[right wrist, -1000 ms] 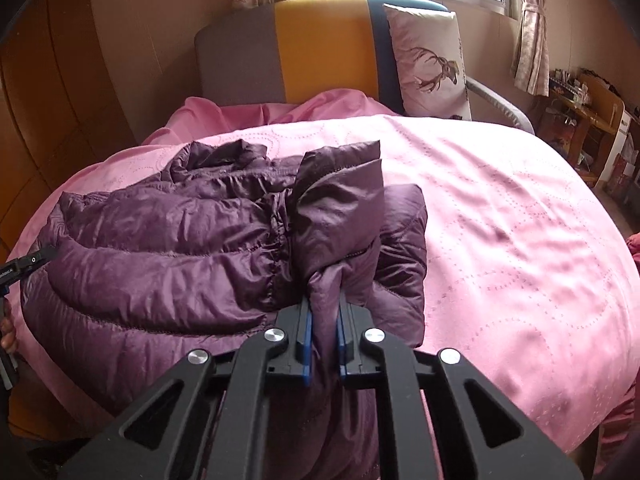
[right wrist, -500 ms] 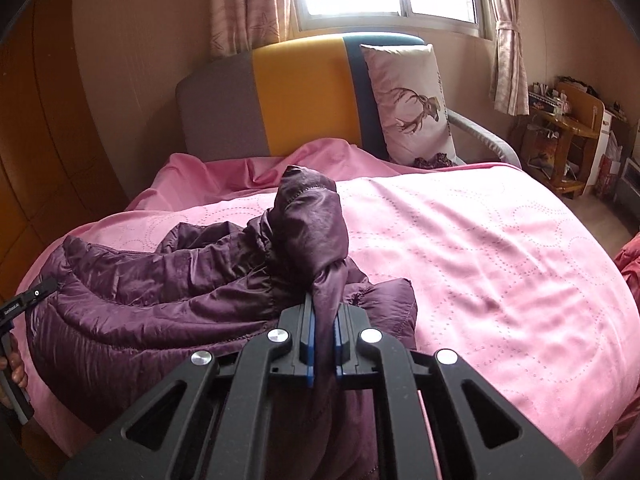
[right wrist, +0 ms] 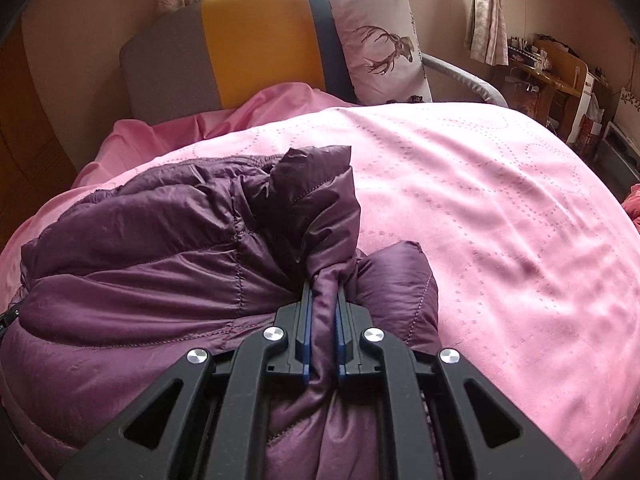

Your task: Fold large clothes

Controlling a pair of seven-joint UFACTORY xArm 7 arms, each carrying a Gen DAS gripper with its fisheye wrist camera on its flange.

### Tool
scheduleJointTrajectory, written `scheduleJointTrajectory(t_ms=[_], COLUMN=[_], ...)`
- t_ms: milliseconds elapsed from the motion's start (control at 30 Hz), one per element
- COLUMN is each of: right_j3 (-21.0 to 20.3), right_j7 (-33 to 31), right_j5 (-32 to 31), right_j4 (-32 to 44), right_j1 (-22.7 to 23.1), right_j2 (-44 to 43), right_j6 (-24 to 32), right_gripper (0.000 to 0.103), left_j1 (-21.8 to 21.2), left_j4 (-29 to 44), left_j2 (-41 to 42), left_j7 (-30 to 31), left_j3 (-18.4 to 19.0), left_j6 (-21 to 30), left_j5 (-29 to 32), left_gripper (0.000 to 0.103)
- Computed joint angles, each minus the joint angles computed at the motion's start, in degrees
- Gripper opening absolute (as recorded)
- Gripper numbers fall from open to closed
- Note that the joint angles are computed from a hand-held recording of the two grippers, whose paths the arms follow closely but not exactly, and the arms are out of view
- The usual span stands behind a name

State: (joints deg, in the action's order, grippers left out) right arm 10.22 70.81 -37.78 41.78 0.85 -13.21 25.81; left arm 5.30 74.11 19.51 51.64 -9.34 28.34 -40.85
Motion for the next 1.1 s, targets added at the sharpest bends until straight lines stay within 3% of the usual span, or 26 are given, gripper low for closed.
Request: scheduleJointTrajectory(t_ms=[100,200,300,333,367,400,433,533,667,733,800,833,900,967,1100], right_j3=[-0.71,-1.46,-2.45,-2.48,-2.35,-2.31,-2.11,-2.60,-5.09,-3.92,-2.48,-1.86,-0.83,0.93,1.21], right_j7=[-0.02,-1.94,-4.48,-4.81,-4.83,-4.93,-5.20,-7.57,-11.31,-11.64,-12.11,-12.40,-13.56,-14.86,-16.44], right_j5=[-0.06,1.60,4.98,5.86,6.73,7.92,9.42,15.02,23.17,25.63,27.55,28.42,30.03,30.81,34.00], right_j4=[-0.27,0.15,-1.48,-2.17,-3.61,-5.65,-7.65,-14.51,-22.84,-25.00,-25.88,-25.98,-25.57,-24.69,-26.51], right_j1=[-0.33,0.24,0.81,0.58,0.35,0.19,0.20,1.90,7.86,9.34,10.04,10.14,10.57,10.51,13.23], right_j2=[1.57,1.81,-0.74,-2.01,-4.11,-6.73,-9.34,-18.10,-27.86,-30.51,-31.26,-31.44,-31.84,-33.33,-40.43], right_j6=[-1.54,-1.09,-1.67,-2.02,-2.59,-3.84,-4.87,-7.00,-8.00,-7.67,-7.17,-6.91,-5.93,-2.73,3.04], right_gripper=[0.008,0.010,0.020,0.024,0.039,0.047,0.049,0.056,0.058,0.056,0.039,0.033,0.008,0.006,0.005], left_j1=[-0.29,-0.19,0.99,1.64,2.33,3.54,4.01,5.61,6.72,6.69,6.45,6.45,6.07,5.91,6.74], left_j4=[-1.62,-0.69,-1.32,-1.63,-2.11,-3.34,-4.55,-7.72,-11.59,-13.14,-13.95,-14.25,-15.04,-15.95,-18.14], left_j2=[-0.40,-0.41,-2.14,-2.98,-3.92,-5.48,-6.77,-9.73,-11.94,-12.49,-12.82,-13.12,-14.45,-15.77,-18.15], left_j7=[1.42,-1.33,-2.95,-3.22,-2.90,-1.45,-0.37,2.74,5.85,7.01,7.60,8.05,9.56,10.84,13.03], left_j3=[-0.30,0.37,0.95,1.19,1.35,1.46,2.02,4.84,8.42,9.51,10.21,10.50,10.85,11.55,13.77], left_j6=[-2.41,0.08,2.06,3.36,4.72,6.11,6.90,14.22,22.94,25.27,26.74,27.86,28.53,29.73,34.38], left_j5=[-0.07,0.80,-0.68,-1.83,-3.48,-6.71,-8.90,-13.59,-17.97,-19.18,-19.66,-19.90,-19.61,-18.71,-16.51], left_gripper=[0.008,0.012,0.034,0.051,0.070,0.076,0.078,0.078,0.078,0.071,0.058,0.046,0.033,0.025,0.024])
